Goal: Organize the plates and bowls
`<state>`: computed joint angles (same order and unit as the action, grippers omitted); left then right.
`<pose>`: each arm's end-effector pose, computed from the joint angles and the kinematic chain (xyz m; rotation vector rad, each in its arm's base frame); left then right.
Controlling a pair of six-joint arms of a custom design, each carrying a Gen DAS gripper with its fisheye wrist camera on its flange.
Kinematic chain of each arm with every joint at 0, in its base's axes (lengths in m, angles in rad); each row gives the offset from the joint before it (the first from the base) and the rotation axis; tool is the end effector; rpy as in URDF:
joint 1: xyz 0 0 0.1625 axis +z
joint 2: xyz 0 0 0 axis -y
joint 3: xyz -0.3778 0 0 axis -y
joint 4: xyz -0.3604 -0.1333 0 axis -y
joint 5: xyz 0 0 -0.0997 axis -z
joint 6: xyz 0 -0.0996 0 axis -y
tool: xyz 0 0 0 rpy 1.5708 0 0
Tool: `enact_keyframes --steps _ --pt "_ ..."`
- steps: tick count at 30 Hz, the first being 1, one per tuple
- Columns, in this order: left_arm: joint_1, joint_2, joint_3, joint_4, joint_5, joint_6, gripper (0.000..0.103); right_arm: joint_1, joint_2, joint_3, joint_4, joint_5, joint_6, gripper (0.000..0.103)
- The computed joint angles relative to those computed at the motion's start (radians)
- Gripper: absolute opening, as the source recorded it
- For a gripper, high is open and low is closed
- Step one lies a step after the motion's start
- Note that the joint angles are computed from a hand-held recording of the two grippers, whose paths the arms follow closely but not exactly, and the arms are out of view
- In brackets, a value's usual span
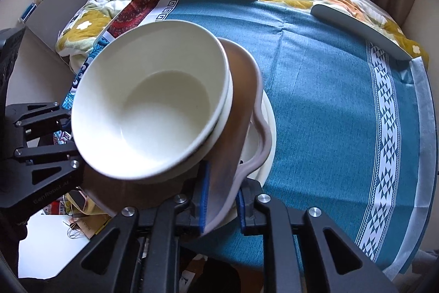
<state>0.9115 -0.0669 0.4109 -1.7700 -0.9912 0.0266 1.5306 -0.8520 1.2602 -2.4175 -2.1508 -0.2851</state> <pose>-0.3433 -0.7497 -0.0306 0.9082 2.3799 -0.0607 0.0503 -0.7078 0.2707 0.1388 -2.4730 0.4240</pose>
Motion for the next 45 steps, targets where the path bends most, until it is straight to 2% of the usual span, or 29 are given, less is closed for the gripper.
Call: enact_keyframes --steps 5,8,14,18,23,25,26,27,28,29,30,31,32,33,35,38,39,42,45 --pt "-0.011 -0.033 0.032 0.009 -0.004 -0.008 0.022 0.007 -0.029 0.015 0.015 0.007 0.046 0.024" --pt "-0.018 -0.082 0.103 -0.015 -0.012 -0.011 0.023 0.015 -0.051 0.039 0.012 0.009 0.058 0.024" --pt "-0.044 -0.244 0.383 -0.196 -0.039 -0.036 0.023 0.026 -0.132 0.159 -0.094 0.046 0.065 0.024" --pt "-0.089 -0.340 0.551 -0.324 -0.034 -0.065 0.023 0.045 -0.189 0.235 -0.160 0.054 0.038 0.024" --pt "-0.162 -0.457 0.702 -0.473 -0.067 -0.113 0.024 0.110 -0.290 0.326 -0.251 0.013 0.000 0.024" --pt "-0.195 -0.490 0.733 -0.523 -0.057 -0.118 0.025 0.141 -0.338 0.350 -0.269 0.003 -0.013 0.024" --pt "-0.212 -0.508 0.749 -0.560 -0.047 -0.117 0.027 0.157 -0.357 0.357 -0.285 -0.007 -0.027 0.024" --pt "-0.229 -0.523 0.763 -0.602 -0.033 -0.113 0.037 0.176 -0.380 0.368 -0.312 -0.021 -0.044 0.024" --pt "-0.243 -0.533 0.772 -0.641 -0.018 -0.108 0.058 0.189 -0.393 0.371 -0.331 -0.030 -0.056 0.024" --pt "-0.259 -0.544 0.785 -0.699 0.001 -0.096 0.070 0.204 -0.404 0.374 -0.356 -0.039 -0.068 0.030" --pt "-0.273 -0.553 0.801 -0.764 0.022 -0.077 0.088 0.220 -0.417 0.380 -0.393 -0.045 -0.079 0.045" --pt "-0.286 -0.560 0.817 -0.836 0.041 -0.051 0.097 0.232 -0.422 0.382 -0.422 -0.050 -0.087 0.055" --pt "-0.297 -0.566 0.830 -0.905 0.054 -0.022 0.098 0.244 -0.428 0.387 -0.459 -0.053 -0.100 0.076" --pt "-0.306 -0.567 0.836 -0.957 0.066 -0.001 0.102 0.252 -0.432 0.392 -0.494 -0.057 -0.113 0.092" --pt "-0.322 -0.567 0.849 -1.045 0.100 0.030 0.103 0.272 -0.432 0.407 -0.592 -0.077 -0.138 0.096" --pt "-0.341 -0.555 0.857 -1.114 0.174 0.055 0.103 0.289 -0.427 0.415 -0.692 -0.105 -0.166 0.100" --pt "-0.346 -0.551 0.860 -1.125 0.196 0.059 0.103 0.296 -0.415 0.421 -0.778 -0.126 -0.202 0.101" --pt "-0.350 -0.554 0.891 -1.163 0.205 0.078 0.103 0.308 -0.398 0.428 -0.927 -0.143 -0.285 0.101" --pt "-0.354 -0.558 0.911 -1.170 0.206 0.078 0.103 0.312 -0.387 0.429 -0.968 -0.160 -0.298 0.102"
